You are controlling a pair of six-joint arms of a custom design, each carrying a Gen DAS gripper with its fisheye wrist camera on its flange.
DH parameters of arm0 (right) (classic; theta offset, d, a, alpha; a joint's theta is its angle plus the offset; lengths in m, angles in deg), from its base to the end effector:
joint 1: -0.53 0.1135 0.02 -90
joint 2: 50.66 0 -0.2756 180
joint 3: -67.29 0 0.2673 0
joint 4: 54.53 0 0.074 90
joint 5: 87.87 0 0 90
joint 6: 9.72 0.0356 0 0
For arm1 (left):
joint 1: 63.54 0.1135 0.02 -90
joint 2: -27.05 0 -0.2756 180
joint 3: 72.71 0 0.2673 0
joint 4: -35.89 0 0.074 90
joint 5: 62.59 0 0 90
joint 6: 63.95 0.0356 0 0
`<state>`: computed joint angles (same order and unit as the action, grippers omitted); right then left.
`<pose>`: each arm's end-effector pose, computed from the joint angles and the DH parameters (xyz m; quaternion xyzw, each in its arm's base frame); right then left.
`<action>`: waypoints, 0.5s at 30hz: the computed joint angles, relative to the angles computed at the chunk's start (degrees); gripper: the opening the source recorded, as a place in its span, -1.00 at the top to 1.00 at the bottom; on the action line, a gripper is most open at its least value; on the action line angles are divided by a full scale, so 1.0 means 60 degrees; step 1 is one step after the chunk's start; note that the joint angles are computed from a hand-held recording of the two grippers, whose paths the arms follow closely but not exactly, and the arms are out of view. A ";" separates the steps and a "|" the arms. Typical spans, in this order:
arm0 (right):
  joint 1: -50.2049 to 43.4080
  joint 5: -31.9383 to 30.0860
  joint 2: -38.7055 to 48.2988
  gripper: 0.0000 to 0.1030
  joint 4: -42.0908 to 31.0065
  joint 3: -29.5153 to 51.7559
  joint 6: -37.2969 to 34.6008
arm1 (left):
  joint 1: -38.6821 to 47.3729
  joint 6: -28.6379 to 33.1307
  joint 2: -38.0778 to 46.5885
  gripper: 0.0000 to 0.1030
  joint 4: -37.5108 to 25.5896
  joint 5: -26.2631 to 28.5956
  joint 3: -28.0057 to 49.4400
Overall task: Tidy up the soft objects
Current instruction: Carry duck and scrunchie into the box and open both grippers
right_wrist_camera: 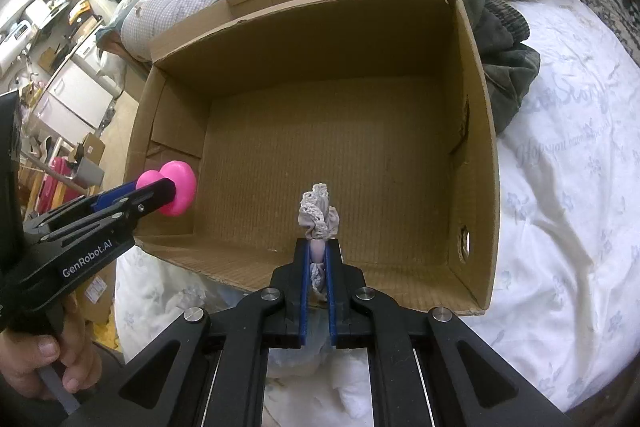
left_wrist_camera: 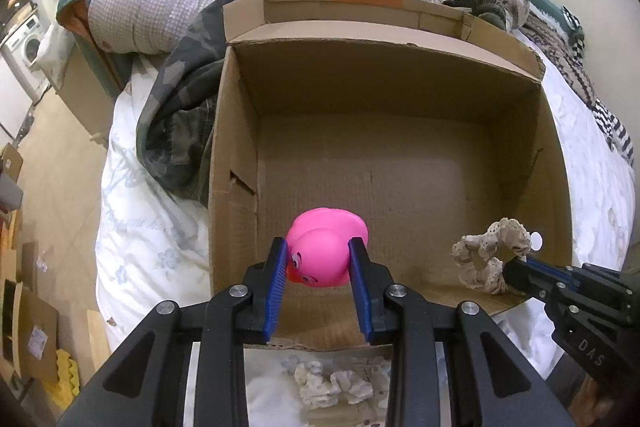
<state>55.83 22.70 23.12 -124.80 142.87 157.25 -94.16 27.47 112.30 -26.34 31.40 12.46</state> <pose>0.1524 0.1981 0.2867 0.2145 0.9431 0.0971 0.2348 0.2701 -0.1628 0.2908 0.2758 0.9304 -0.0930 0.2229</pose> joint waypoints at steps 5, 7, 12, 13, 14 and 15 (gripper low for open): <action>-0.0066 0.0054 0.0073 0.84 -0.0079 0.0105 0.0017 | -0.0017 -0.0048 -0.0036 0.46 0.0037 -0.0024 -0.0036; -0.0042 0.0150 0.0074 0.84 -0.0139 0.0135 0.0058 | -0.0032 -0.0011 -0.0038 0.45 0.0036 -0.0037 -0.0036; 0.0022 0.0257 0.0003 0.83 -0.0150 0.0090 0.0137 | -0.0010 -0.0056 0.0045 0.15 -0.0027 -0.0036 -0.0002; 0.0035 0.0279 -0.0019 0.83 -0.0141 0.0079 0.0140 | 0.0001 -0.0085 0.0017 0.01 0.0017 -0.0035 -0.0019; 0.0040 0.0290 -0.0042 0.83 -0.0147 0.0074 0.0154 | 0.0001 -0.0114 -0.0034 -0.02 0.0093 -0.0049 -0.0053; 0.0044 0.0306 -0.0060 0.83 -0.0152 0.0072 0.0163 | -0.0011 -0.0133 -0.0090 -0.06 0.0168 -0.0072 -0.0087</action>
<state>56.09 24.54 22.77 -125.71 143.30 158.23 -94.23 26.67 111.76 -25.33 30.97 11.94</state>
